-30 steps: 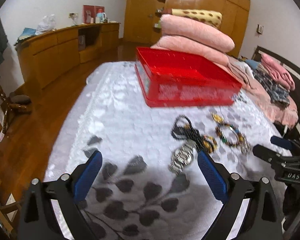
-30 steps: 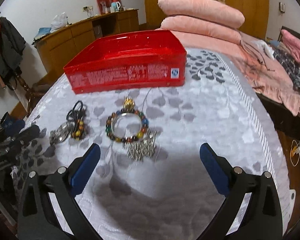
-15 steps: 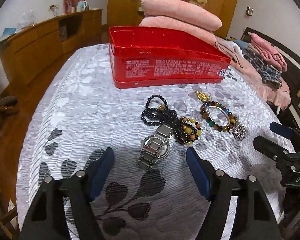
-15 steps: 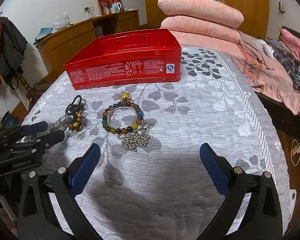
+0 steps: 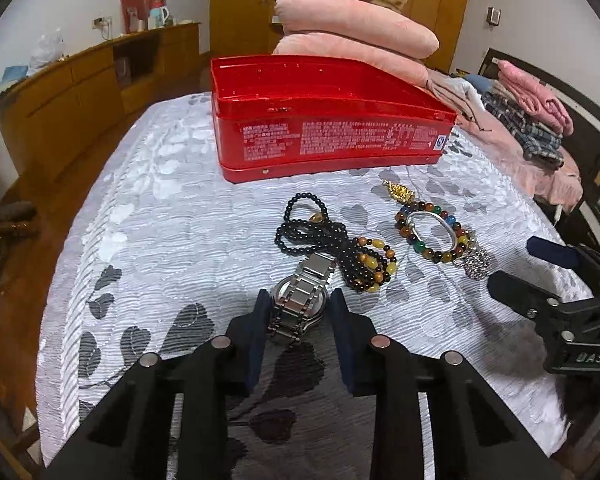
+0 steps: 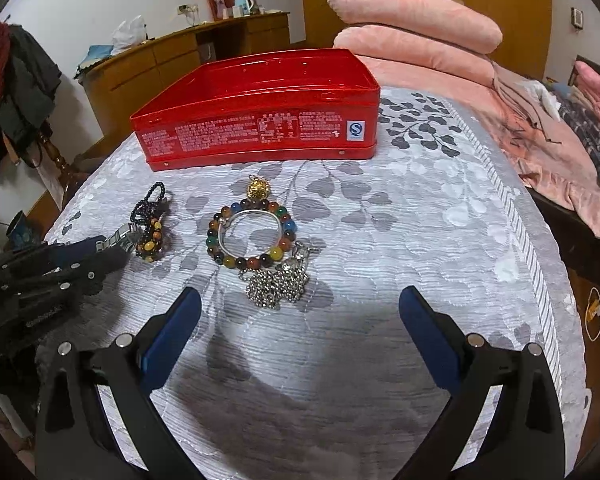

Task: Organize jewelry
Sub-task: 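Grasp the silver watch with the left tool while the right tool grasps the silver chain pendant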

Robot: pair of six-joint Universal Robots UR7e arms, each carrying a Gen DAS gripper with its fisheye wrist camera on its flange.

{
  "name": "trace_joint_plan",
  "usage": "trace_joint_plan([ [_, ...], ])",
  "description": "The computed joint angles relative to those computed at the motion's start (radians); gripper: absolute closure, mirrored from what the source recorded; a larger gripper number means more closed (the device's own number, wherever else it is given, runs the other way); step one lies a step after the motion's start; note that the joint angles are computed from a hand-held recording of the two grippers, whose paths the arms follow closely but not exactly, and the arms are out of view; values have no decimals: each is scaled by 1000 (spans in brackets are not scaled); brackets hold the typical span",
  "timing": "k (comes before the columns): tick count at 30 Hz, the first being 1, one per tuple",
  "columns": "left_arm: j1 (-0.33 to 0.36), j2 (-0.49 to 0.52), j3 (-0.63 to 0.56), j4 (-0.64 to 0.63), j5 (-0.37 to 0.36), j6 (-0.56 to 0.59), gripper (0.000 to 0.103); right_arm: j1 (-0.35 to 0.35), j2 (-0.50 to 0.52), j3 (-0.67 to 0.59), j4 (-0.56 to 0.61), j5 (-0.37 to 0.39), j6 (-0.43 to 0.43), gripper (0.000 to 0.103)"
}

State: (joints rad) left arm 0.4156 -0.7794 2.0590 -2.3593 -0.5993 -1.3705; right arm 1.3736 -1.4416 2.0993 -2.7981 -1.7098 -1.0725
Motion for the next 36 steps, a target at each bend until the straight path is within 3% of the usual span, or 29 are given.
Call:
trace_joint_plan([
  [2,-4,-6,12,-17,-3,-10,73,5,9,-4,0,-13,-6,9],
  [5,-17,-13,22,-5,-6,-39,73,11,21,-16,26,-32,-6,26],
  [9,-28,-25,24,55,-5,-99,73,14,32,-15,17,-55,-5,27],
  [16,-14,-17,7,80,2,-104,71,19,39,-13,4,-66,-9,28],
  [22,-10,-1,-14,112,11,-102,68,23,50,-14,-18,-72,-16,42],
  [23,-11,0,-18,132,13,-118,72,24,51,-13,-19,-71,-19,46],
  [29,-16,-1,-14,135,17,-137,72,26,44,-3,-11,-57,-45,74],
  [36,-30,-14,9,111,12,-160,72,7,6,9,32,-21,-52,79],
])
